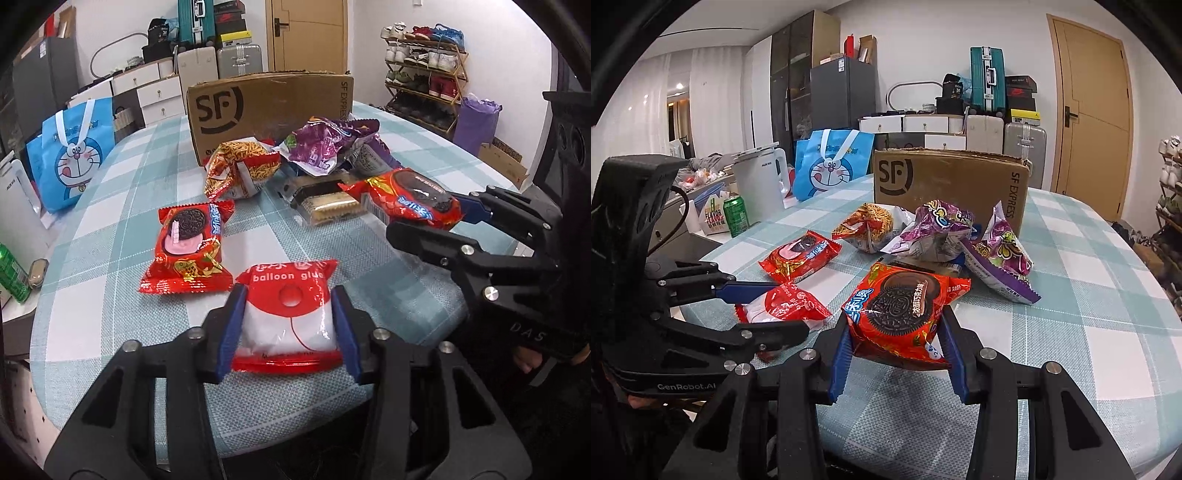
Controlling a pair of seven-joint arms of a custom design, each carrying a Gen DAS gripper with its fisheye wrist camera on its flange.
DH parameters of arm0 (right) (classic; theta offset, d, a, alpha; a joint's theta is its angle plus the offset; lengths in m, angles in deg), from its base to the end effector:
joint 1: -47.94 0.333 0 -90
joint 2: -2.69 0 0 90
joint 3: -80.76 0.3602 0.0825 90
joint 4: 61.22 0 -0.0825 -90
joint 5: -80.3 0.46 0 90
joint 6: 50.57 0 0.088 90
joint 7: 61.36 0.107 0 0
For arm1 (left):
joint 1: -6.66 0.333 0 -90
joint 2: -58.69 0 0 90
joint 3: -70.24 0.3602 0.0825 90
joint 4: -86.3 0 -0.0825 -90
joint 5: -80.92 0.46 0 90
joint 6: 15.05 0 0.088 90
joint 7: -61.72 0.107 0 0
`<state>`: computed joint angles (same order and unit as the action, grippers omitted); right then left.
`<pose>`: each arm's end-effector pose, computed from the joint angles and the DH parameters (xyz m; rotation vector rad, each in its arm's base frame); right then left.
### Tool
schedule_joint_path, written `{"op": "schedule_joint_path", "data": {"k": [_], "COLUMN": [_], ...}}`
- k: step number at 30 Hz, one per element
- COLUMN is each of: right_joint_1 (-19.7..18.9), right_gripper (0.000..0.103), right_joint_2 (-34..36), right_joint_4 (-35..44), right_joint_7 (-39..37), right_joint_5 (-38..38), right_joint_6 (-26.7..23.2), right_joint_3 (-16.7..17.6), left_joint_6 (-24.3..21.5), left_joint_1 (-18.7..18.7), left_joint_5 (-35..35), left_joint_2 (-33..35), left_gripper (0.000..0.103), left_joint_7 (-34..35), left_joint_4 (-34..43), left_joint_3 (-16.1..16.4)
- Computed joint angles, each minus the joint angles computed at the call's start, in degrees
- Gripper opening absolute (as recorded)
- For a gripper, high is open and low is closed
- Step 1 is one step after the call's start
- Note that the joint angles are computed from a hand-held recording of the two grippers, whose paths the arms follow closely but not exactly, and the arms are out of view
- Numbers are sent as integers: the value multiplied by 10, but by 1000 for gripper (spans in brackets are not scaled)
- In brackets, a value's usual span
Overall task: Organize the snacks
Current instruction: 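Lift both packs and carry them over the cardboard box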
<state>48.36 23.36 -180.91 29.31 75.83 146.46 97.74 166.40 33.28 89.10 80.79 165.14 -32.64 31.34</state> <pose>0.6685 0.2023 0.3647 -1.7772 1.3046 -0.6461 0.6890 -0.1296 0.3630 -1.3405 2.1522 -0.9022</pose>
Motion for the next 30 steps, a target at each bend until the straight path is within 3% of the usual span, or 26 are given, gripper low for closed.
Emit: {"op": "schedule_joint_path", "data": {"k": [5, 11, 14, 19, 22, 26, 30], "right_joint_1": [3, 9, 12, 10, -4, -51, -75], "right_gripper": [44, 44, 44, 44, 44, 44, 44], "right_joint_2": [-2, -7, -11, -15, -14, -8, 4], "right_joint_4": [-3, -6, -5, 4, 17, 41, 77], "right_joint_7": [1, 12, 18, 29, 45, 91, 114], "right_joint_5": [0, 1, -1, -16, -36, -85, -108], "right_joint_6": [9, 21, 25, 33, 33, 26, 5], "right_joint_3": [-4, -15, -21, -25, -18, 18, 34], "left_joint_6": [30, 54, 63, 64, 55, 68, 77], "left_joint_1": [20, 89, 97, 112, 135, 105, 44], "left_joint_5": [15, 47, 60, 82, 101, 125, 144], "left_joint_2": [4, 15, 13, 13, 25, 21, 16], "left_gripper": [39, 39, 39, 39, 39, 39, 39], "left_joint_7": [-13, -56, -84, -130, -153, -178, -202], "left_joint_4": [-6, -9, -5, 9, 26, 51, 86], "left_joint_3": [-18, -79, -83, -92, -119, -95, -41]}}
